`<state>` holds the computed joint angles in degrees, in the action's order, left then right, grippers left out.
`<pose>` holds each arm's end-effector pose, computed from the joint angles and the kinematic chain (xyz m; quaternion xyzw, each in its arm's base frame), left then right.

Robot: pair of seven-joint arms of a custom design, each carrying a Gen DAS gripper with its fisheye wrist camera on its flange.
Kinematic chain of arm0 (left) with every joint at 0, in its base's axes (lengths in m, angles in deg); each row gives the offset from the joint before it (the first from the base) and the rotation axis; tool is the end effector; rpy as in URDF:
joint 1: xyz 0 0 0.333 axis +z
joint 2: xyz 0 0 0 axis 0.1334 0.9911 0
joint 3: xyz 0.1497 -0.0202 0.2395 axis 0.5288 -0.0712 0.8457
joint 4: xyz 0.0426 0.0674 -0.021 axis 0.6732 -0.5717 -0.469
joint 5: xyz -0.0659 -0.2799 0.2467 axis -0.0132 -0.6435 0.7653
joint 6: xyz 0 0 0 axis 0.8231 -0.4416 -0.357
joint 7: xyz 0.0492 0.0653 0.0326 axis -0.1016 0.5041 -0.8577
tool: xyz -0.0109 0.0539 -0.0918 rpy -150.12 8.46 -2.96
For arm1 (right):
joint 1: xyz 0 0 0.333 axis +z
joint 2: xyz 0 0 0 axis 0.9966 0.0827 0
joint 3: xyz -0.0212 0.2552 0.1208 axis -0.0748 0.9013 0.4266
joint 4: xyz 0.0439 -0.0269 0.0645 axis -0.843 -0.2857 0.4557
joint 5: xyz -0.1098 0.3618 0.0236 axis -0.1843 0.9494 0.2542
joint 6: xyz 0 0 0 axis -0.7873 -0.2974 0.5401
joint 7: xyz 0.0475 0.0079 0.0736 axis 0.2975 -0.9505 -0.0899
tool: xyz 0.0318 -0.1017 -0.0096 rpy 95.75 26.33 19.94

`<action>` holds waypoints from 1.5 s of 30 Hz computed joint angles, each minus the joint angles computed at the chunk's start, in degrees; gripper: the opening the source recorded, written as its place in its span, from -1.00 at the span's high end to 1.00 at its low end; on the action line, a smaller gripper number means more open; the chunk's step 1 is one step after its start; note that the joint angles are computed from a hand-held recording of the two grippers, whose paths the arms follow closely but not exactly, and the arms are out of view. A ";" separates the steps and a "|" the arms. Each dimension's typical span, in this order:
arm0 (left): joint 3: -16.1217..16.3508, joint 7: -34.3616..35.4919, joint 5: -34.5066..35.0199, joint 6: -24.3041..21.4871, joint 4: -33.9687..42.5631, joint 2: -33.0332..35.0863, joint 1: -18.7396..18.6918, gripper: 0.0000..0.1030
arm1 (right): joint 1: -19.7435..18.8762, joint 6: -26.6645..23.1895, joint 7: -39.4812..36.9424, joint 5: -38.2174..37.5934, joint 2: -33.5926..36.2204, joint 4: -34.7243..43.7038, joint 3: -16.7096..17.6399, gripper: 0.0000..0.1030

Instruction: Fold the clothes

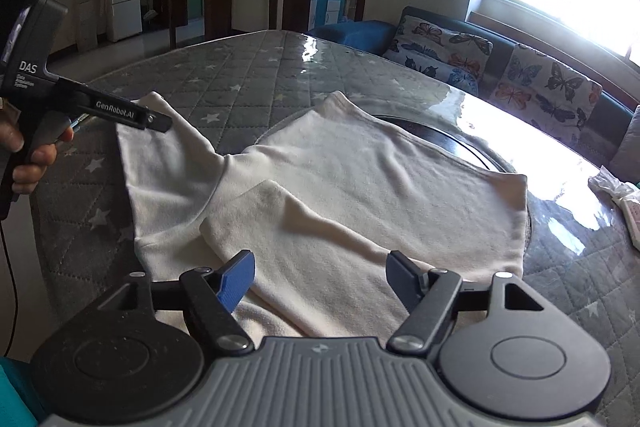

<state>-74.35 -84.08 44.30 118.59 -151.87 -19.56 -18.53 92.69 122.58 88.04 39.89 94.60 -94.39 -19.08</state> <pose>0.5030 -0.3163 0.4005 -0.8464 0.3145 -0.1455 0.4044 0.6761 0.2120 0.4185 -0.9060 0.1196 -0.0956 0.3945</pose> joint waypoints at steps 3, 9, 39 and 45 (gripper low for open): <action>-0.07 -4.14 -0.63 -1.01 -4.15 -3.03 0.38 -0.58 | -0.58 -1.08 -0.43 0.71 -0.17 0.04 0.23 -0.46; -0.88 -10.92 -2.38 1.57 -10.75 -7.30 2.98 -0.48 | -1.08 -2.59 -2.32 2.46 -1.02 -0.89 0.46 -0.47; -1.05 -6.96 13.98 17.25 2.66 -2.96 2.21 0.80 | -3.82 -1.66 -3.62 9.24 -1.00 -0.59 -0.41 -0.46; 1.49 0.22 17.26 27.90 15.76 6.39 -0.21 0.80 | -5.24 -0.64 -3.35 10.86 -0.53 -0.19 -0.53 -0.46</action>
<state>-72.86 -83.85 61.56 146.49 -136.11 -13.17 -18.75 87.46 121.94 84.70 50.75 94.07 -94.58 -19.62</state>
